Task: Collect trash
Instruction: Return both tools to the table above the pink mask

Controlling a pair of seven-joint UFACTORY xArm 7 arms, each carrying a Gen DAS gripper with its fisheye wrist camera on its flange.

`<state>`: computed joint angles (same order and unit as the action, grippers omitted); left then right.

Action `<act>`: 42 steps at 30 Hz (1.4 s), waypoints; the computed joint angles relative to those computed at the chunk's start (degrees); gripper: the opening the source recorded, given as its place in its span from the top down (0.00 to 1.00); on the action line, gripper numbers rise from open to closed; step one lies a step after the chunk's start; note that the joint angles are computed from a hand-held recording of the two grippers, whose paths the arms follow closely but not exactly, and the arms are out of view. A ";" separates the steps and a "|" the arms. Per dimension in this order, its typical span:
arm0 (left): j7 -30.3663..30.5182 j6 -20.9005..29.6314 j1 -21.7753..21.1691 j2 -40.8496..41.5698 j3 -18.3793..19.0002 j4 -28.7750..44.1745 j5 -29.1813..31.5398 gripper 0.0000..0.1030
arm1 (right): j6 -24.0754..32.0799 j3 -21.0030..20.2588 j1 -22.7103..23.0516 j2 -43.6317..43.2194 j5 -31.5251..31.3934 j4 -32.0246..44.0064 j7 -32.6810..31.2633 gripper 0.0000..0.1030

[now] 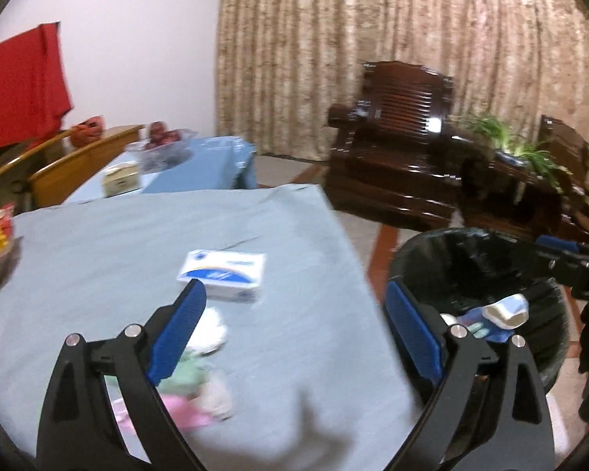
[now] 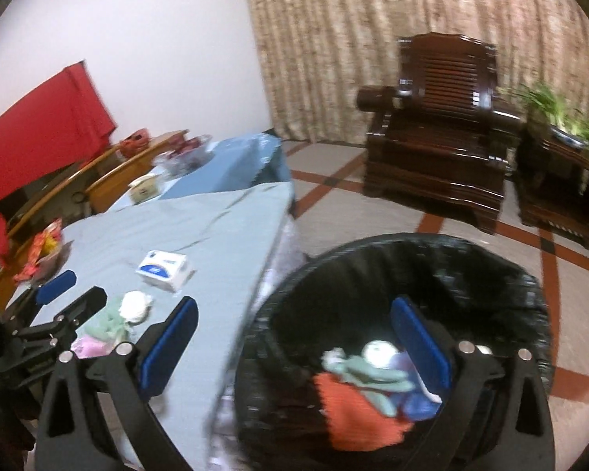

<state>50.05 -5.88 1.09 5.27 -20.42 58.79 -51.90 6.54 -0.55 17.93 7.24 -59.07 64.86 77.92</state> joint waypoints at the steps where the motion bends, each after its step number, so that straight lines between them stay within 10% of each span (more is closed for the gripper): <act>1: -0.65 -0.04 0.01 -0.62 0.90 -0.80 0.62 0.12 | -0.03 0.27 0.38 0.76 -0.23 0.91 -0.10 0.06; 12: 0.11 -1.18 -2.78 -5.66 11.05 -8.50 -1.08 0.12 | -2.32 -2.99 9.81 9.18 2.62 8.92 -4.91 0.06; 20: 13.66 -2.06 -8.50 -5.66 18.23 -8.93 -15.68 0.12 | -3.44 -5.85 15.18 14.12 8.69 12.71 -11.45 0.06; 42: -3.17 2.73 -0.23 2.09 13.54 -8.82 0.47 0.18 | -2.19 -6.26 19.07 22.53 29.18 18.10 -31.54 0.06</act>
